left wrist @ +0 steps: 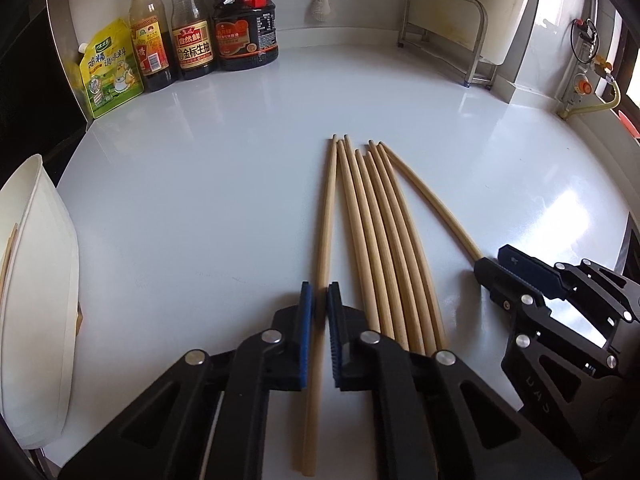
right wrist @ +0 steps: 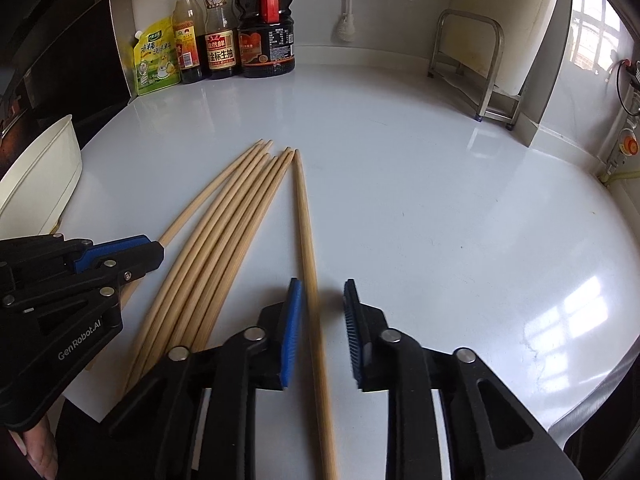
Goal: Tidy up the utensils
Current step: 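Close the left tool on one chopstick while the right tool grasps another, then lift both held chopsticks and carry them over the white basin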
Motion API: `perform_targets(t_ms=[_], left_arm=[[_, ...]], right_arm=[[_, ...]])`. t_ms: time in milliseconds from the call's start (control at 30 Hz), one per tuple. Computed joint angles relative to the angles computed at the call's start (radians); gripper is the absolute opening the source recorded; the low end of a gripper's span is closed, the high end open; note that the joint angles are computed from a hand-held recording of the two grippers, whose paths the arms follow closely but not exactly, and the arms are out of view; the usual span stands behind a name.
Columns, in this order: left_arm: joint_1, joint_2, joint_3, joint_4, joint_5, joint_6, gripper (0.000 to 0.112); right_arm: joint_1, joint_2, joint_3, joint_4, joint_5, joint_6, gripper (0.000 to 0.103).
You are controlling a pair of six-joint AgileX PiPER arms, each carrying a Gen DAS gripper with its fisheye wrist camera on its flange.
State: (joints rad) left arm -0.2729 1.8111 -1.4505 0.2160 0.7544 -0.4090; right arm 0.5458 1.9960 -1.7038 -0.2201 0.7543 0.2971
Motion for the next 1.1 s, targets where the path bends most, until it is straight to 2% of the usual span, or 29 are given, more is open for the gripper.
perform_targets(t_ms=[33,67,300,533,1100], left_arm=[[-0.001,-0.001,0.001,-0.003,0.001,0.002,0.007],[-0.001,-0.004,0.003,-0.007,0.004,0.006,0.007],[0.011,-0.033,0.035,-0.052,0.008,0.034,0.007],[0.024,-0.085,0.083,-0.079,0.000,0.040,0.007],[0.145,-0.338,0.247,-0.171,-0.038,0.122,0.007]], right_arm=[[0.001,0.001,-0.003,0.002,0.003,-0.001,0.007],[0.000,0.001,-0.004,0.003,0.003,0.002,0.006],[-0.032,-0.020,0.021,0.097,-0.010,-0.008,0.006],[-0.030,-0.058,0.056,0.129,-0.024,0.002,0.006],[0.079,-0.104,0.011,0.144,-0.017,0.045,0.006]])
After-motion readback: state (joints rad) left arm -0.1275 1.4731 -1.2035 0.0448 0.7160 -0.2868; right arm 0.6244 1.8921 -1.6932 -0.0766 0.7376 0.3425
